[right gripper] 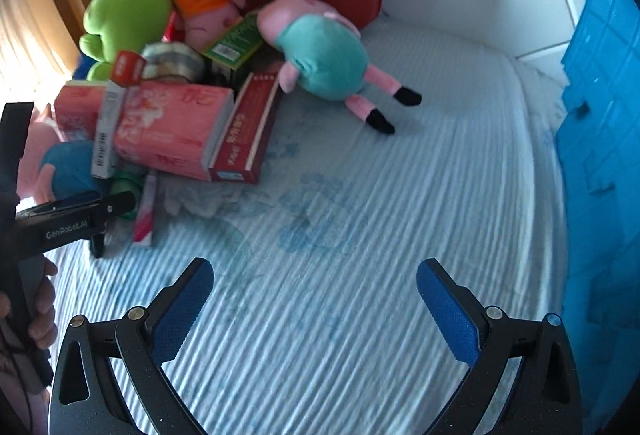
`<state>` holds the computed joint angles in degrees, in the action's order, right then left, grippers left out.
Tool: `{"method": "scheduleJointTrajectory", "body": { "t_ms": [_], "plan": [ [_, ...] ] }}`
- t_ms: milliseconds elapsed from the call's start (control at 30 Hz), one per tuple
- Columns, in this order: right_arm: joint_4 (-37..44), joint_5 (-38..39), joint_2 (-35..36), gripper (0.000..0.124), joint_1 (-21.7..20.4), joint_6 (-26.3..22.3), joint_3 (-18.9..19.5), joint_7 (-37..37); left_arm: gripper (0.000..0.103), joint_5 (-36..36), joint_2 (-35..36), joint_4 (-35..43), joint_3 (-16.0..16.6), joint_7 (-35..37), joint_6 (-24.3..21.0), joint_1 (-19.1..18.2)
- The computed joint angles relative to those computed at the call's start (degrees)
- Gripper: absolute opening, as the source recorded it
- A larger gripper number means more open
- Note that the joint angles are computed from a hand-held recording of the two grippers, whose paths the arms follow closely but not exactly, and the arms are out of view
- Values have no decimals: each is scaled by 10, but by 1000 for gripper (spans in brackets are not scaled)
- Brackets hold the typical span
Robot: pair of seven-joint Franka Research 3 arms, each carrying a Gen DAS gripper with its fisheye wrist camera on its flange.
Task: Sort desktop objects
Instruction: 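Grasp the green jar with the left gripper while the right gripper grasps the white-red tube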
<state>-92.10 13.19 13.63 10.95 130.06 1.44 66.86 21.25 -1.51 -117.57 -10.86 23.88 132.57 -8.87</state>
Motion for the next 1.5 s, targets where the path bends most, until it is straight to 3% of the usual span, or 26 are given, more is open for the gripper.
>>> {"method": "scheduleJointTrajectory", "body": {
  "t_ms": [33,133,267,533,733,767,833,900,1067,1133,1267,1500],
  "plan": [
    [6,-2,7,103,1,-3,1,1,67,15,8,5,-1,0,-3,-1],
    [17,-6,21,103,7,-8,3,3,43,42,12,4,0,-29,-18,-1],
    [30,-5,34,103,14,-11,9,-3,42,28,-25,-41,1,-50,20,1],
    [61,22,60,103,39,-42,32,-34,40,18,-111,-134,-15,-91,14,0],
    [128,25,110,102,66,-80,40,-26,40,24,-123,-148,-14,-84,23,7],
    [146,19,122,98,73,-92,39,-19,40,28,-123,-147,-16,-84,22,7],
    [173,5,141,71,84,-107,38,-14,40,30,-124,-149,-16,-83,26,8],
    [190,-7,154,56,94,-116,35,-9,40,26,-129,-155,-13,-84,36,9],
    [208,-13,167,51,104,-124,38,-9,40,21,-130,-156,-12,-79,40,12],
    [211,-27,170,32,113,-126,35,-10,40,17,-129,-155,-11,-74,41,12],
    [198,-49,162,19,121,-115,30,-19,40,15,-130,-153,-11,-69,37,13],
    [148,-27,121,18,95,-132,30,-28,40,-6,-133,-145,-13,-44,16,3]
  ]
}}
